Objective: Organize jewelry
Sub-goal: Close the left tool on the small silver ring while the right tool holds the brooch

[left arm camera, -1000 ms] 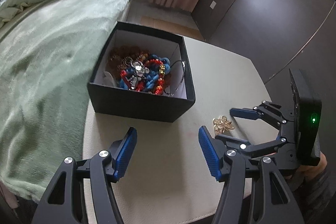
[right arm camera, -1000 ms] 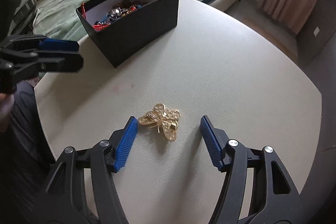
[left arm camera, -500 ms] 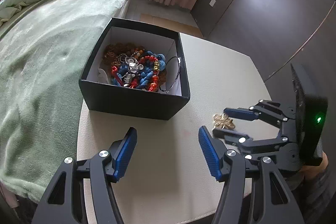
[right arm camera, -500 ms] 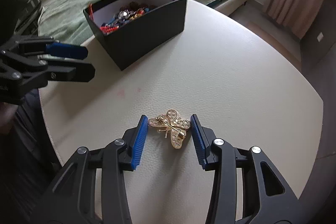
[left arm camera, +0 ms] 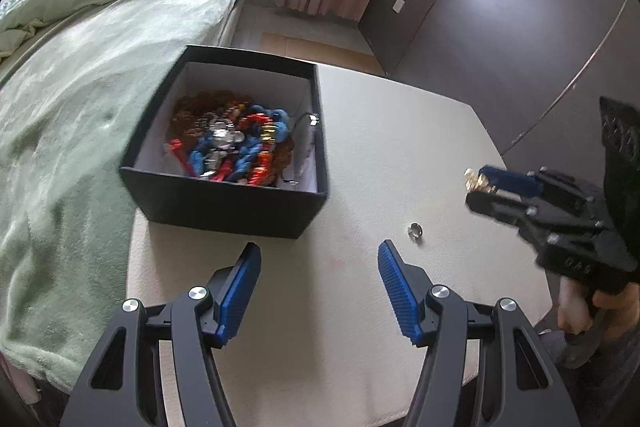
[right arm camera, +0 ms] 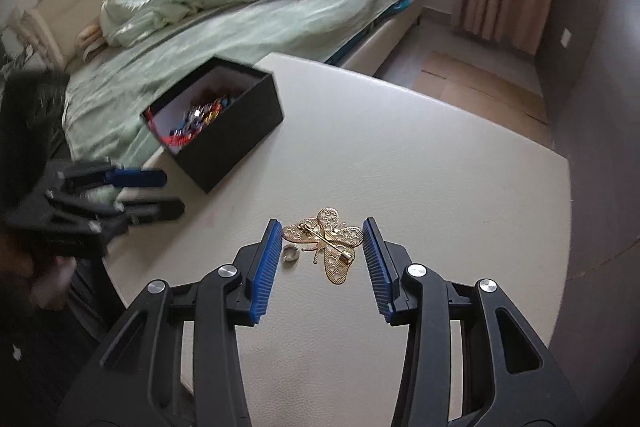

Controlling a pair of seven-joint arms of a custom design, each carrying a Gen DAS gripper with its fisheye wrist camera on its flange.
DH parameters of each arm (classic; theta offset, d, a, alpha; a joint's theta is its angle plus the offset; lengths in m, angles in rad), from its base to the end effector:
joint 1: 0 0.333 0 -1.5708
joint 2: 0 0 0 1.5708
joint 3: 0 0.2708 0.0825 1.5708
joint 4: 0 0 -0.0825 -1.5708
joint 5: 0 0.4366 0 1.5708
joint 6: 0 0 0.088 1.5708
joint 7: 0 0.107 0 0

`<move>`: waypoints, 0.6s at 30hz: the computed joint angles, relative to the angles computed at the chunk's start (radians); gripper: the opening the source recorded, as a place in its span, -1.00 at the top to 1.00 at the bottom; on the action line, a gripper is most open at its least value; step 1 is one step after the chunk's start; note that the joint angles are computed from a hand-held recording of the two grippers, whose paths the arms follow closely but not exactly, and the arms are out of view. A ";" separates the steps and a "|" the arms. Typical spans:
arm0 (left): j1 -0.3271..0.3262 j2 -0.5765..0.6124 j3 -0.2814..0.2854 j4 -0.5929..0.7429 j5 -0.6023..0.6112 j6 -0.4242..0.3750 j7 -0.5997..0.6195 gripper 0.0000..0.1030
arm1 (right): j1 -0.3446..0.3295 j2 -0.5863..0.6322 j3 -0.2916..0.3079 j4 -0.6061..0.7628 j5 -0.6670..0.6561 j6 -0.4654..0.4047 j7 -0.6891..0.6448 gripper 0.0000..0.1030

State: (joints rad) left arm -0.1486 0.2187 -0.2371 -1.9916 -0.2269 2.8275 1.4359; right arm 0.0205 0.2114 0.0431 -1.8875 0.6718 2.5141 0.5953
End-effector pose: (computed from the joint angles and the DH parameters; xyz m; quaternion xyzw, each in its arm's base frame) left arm 0.6283 -0.2378 0.3511 -0.6591 0.6828 -0.3065 0.0741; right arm 0.6779 0.0370 0.3678 -0.8317 0.4571 -0.1030 0.2978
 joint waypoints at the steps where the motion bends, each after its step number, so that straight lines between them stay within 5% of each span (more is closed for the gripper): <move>1: -0.002 0.011 -0.003 0.015 0.003 -0.008 0.008 -0.14 | 0.000 0.001 -0.003 0.003 -0.002 0.004 0.016 0.18; 9: -0.014 0.122 -0.050 0.133 -0.013 -0.013 0.127 0.27 | -0.019 0.002 -0.006 0.021 0.017 0.041 0.106 0.18; 13: -0.003 0.177 -0.085 0.196 -0.037 -0.012 0.209 0.30 | -0.025 -0.008 -0.009 0.010 0.045 0.045 0.118 0.18; 18: -0.050 0.241 -0.059 0.280 0.025 -0.040 0.222 0.30 | -0.030 -0.013 -0.023 0.002 0.036 0.049 0.190 0.18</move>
